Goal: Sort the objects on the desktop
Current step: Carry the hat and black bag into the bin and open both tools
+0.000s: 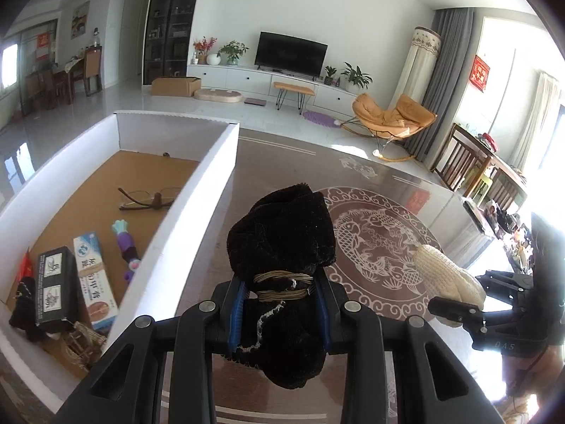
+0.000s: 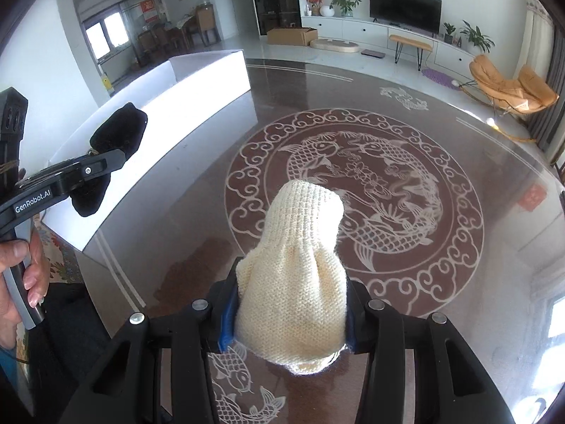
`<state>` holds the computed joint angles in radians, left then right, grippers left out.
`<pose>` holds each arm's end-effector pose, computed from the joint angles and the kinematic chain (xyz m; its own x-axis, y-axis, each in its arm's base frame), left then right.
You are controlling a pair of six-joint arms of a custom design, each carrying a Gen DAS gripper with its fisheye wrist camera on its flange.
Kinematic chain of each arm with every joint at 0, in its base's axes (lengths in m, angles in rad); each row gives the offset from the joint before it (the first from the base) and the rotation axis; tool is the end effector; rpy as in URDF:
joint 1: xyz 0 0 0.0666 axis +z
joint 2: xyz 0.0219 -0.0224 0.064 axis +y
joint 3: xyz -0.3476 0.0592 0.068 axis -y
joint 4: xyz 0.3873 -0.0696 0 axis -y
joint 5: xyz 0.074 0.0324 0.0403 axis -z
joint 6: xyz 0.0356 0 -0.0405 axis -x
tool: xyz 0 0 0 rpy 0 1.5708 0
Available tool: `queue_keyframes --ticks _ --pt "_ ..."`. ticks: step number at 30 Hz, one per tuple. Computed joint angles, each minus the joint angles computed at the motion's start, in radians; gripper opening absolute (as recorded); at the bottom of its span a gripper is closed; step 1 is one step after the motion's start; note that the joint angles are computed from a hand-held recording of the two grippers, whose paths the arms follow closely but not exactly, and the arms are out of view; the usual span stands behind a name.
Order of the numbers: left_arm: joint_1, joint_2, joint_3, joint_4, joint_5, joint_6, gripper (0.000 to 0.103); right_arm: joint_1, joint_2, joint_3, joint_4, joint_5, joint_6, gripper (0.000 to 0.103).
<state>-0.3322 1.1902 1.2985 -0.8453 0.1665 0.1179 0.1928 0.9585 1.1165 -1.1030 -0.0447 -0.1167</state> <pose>0.3965 -0.1434 0.4470 -0.6824 0.1127 -0.7222 0.3599 0.9118 -0.1977 0.3180 0.0633 0.4262 -0.8153 -0.0407 -0.5775 -0.1230 0.9869 0.1042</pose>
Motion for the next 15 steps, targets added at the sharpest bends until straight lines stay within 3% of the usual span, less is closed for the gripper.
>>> queue_keyframes --ticks 3,8,12,15 --pt "0.138 0.024 0.068 -0.061 -0.004 -0.041 0.032 0.129 0.113 0.140 0.047 0.001 -0.019 0.046" --pt "0.318 0.122 0.150 -0.150 -0.040 -0.071 0.032 0.304 0.391 0.440 0.125 0.009 -0.020 0.047" --pt "0.379 0.184 0.154 -0.177 -0.081 -0.092 0.032 0.366 0.638 0.689 0.112 -0.050 -0.040 0.047" --pt "0.396 0.218 0.143 -0.187 -0.091 -0.096 0.034 0.401 0.798 0.841 0.051 -0.047 -0.019 0.049"
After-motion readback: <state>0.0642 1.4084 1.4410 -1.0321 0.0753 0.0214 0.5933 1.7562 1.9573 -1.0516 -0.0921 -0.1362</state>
